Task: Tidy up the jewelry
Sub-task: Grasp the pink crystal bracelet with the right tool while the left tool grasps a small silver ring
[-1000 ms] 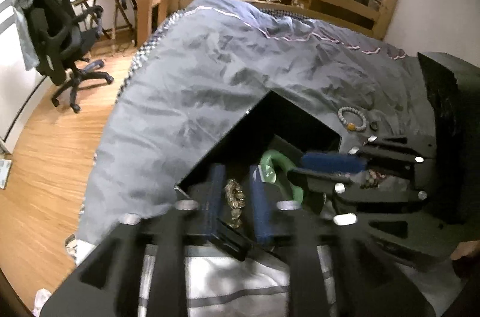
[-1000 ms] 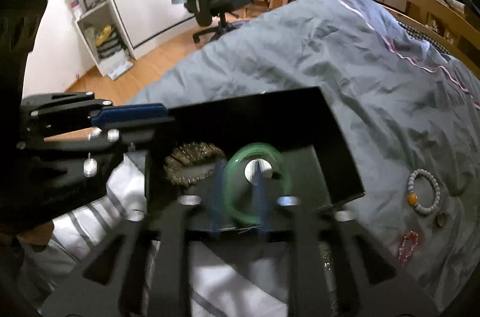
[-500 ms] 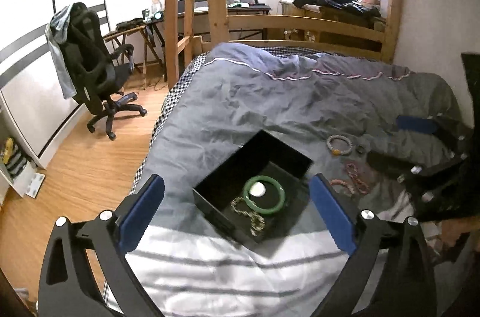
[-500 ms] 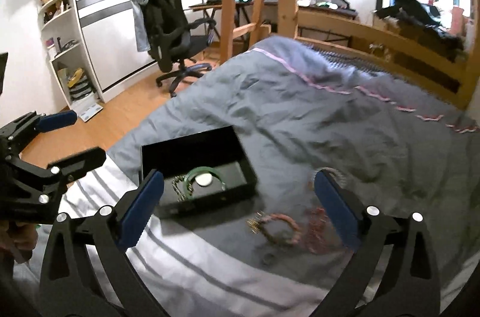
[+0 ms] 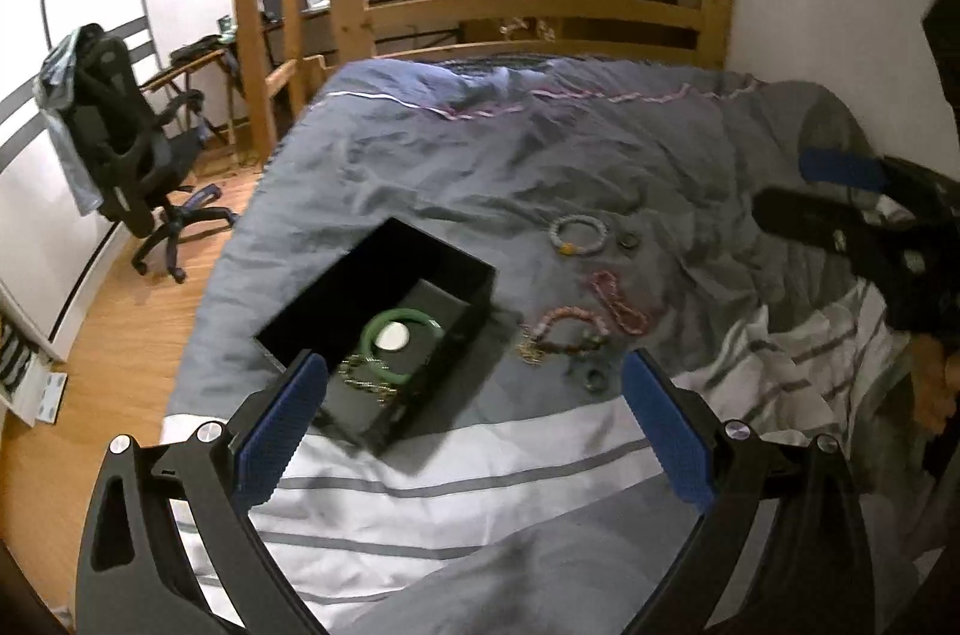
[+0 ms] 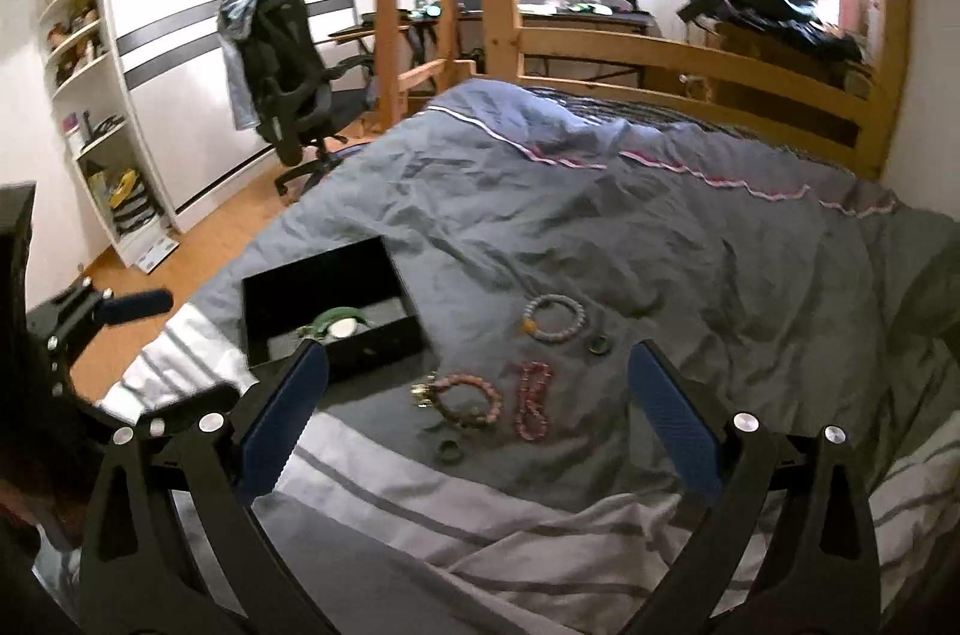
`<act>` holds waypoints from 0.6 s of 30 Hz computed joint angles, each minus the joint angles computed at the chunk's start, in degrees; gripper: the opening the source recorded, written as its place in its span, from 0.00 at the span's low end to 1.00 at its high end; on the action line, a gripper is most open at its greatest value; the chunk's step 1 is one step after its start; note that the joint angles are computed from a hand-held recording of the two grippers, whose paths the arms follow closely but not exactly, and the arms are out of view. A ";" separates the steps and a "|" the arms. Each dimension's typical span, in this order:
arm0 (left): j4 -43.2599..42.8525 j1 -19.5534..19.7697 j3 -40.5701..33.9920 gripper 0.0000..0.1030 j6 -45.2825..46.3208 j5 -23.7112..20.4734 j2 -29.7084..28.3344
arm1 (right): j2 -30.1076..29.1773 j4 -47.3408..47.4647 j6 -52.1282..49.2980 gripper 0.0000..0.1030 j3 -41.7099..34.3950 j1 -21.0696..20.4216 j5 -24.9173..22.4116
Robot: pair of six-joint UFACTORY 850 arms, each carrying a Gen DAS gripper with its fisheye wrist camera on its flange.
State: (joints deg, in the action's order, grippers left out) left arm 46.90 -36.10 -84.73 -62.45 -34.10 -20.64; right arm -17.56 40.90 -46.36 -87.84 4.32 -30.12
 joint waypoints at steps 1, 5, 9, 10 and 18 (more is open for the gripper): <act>-0.49 0.03 -0.09 0.94 0.81 0.98 -0.52 | -0.32 -0.31 0.58 0.96 -0.09 -0.20 0.25; -2.31 0.09 -1.34 0.94 4.86 3.18 -3.26 | -3.52 -1.41 3.47 0.96 -1.61 -1.34 0.98; -6.90 0.74 -3.38 0.91 11.39 6.25 -6.63 | -6.55 -1.70 4.02 0.93 -2.75 -1.86 1.71; -9.46 1.13 -4.04 0.86 14.19 7.52 -7.64 | -7.48 -1.27 3.55 0.80 -3.16 -1.93 1.51; -32.35 3.56 -11.92 0.43 38.85 7.99 -16.95 | -15.48 -2.31 3.22 0.42 -7.07 -1.40 -2.56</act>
State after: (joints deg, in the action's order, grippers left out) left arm 14.55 -32.54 -96.65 -23.60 -26.11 -37.59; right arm -33.04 38.60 -43.14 -94.91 2.92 -32.68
